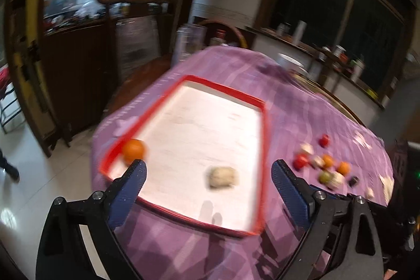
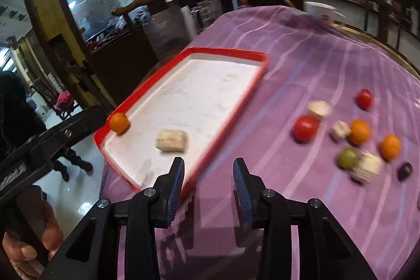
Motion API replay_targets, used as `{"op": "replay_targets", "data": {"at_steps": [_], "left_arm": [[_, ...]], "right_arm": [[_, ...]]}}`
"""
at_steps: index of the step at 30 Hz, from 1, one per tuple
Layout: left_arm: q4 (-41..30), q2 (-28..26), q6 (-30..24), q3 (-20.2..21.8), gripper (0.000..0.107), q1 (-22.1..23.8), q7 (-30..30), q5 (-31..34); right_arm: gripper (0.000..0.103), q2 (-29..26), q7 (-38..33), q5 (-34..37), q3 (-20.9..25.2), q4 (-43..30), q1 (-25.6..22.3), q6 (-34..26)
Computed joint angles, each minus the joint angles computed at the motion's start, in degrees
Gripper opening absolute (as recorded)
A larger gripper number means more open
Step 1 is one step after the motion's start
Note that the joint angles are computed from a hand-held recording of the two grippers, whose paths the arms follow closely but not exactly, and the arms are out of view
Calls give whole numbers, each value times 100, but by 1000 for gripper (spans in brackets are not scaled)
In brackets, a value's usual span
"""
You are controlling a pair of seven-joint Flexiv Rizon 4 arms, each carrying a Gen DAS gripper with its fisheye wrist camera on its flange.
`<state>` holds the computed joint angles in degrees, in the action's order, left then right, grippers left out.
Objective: Organize fruits
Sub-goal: 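Release the orange into the red tray with the left tool while the right tool drops the wood chunk there, then move both open tools from the tray back over the fruits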
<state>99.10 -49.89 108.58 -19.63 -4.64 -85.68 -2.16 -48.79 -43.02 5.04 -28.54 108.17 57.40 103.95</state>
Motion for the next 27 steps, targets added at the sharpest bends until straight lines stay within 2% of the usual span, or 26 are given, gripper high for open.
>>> {"op": "replay_targets", "data": {"at_steps": [4,8,11,15,21,27], "left_arm": [[92,208,-111,238,96,-472,190,26],[213,249,-44,44,96,-515,285,138],[133,176,-225,-100,96,-535,396,161],[-40,133,-629,19,96,-825,600,4],[8,138,-455,97,96,-979,741,-89],[-149,-21,-643,55,96,-948,808,-219]], "right_arm": [[43,174,21,483,-277,658,355,330],[43,247,79,1172,-505,1243,688,685],[44,332,212,1632,-471,1580,760,803],[44,401,246,2029,-378,1938,785,1053],[44,413,202,2270,-373,2122,805,1135],[44,345,94,2168,-181,1925,592,1039]]}}
